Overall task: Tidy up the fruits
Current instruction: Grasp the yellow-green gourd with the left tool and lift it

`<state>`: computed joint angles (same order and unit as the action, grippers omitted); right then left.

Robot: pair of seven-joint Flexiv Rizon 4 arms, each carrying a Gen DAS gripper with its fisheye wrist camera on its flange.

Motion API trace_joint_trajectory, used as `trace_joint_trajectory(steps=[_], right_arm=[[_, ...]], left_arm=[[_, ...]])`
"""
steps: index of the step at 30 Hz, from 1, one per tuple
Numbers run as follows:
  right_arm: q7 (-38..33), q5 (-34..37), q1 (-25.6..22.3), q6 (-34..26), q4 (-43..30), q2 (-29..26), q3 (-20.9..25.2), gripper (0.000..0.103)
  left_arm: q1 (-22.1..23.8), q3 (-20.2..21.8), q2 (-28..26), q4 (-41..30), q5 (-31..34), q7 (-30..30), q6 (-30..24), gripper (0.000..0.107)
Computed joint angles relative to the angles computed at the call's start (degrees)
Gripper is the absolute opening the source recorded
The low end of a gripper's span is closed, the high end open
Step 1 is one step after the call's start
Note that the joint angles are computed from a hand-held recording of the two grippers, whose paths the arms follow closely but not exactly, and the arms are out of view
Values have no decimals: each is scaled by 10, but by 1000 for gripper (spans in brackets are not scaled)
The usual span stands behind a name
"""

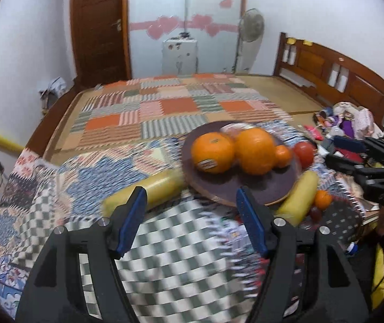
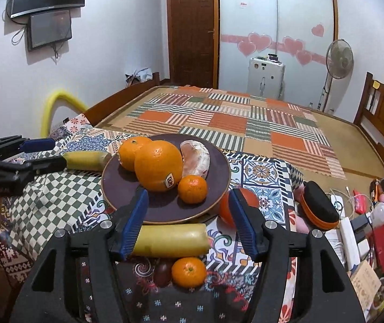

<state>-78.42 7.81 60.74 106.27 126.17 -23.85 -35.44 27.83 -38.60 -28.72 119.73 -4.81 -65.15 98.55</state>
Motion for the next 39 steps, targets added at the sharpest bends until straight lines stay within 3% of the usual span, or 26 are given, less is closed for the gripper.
trace_joint_trajectory(steps=[2,8,16,24,27,29,30,35,39], right_arm=[[2,3,8,0,-1,-5,-8,59],[11,-4,-30,-3,-12,-18,28,59],[24,-25,-89,1,-31,-35,80,59],[15,-23,-122,15,-39,-42,121,60],[9,-15,-118,18,-36,-43,119,60],[6,-12,-120,17,-35,-42,121,60],[6,-10,-119,16,-34,-41,120,60],[6,-2,-115,18,-23,-31,119,60],[-2,18,-66,19,-3,-22,74,60]], left_arm=[[-17,32,0,-11,-8,0,-16,69],[-80,125,-30,-68,-41,44,-74,69],[-137,173,-70,-116,-61,112,-67,83],[-217,259,-94,-180,-90,129,-132,83],[-214,254,-97,-182,-108,134,-138,72],[-208,247,-93,-176,-117,139,-139,47],[-207,247,-90,-173,-122,140,-145,40],[-214,253,-75,-147,-134,137,-136,37],[-213,246,-50,-109,-139,134,-128,37]])
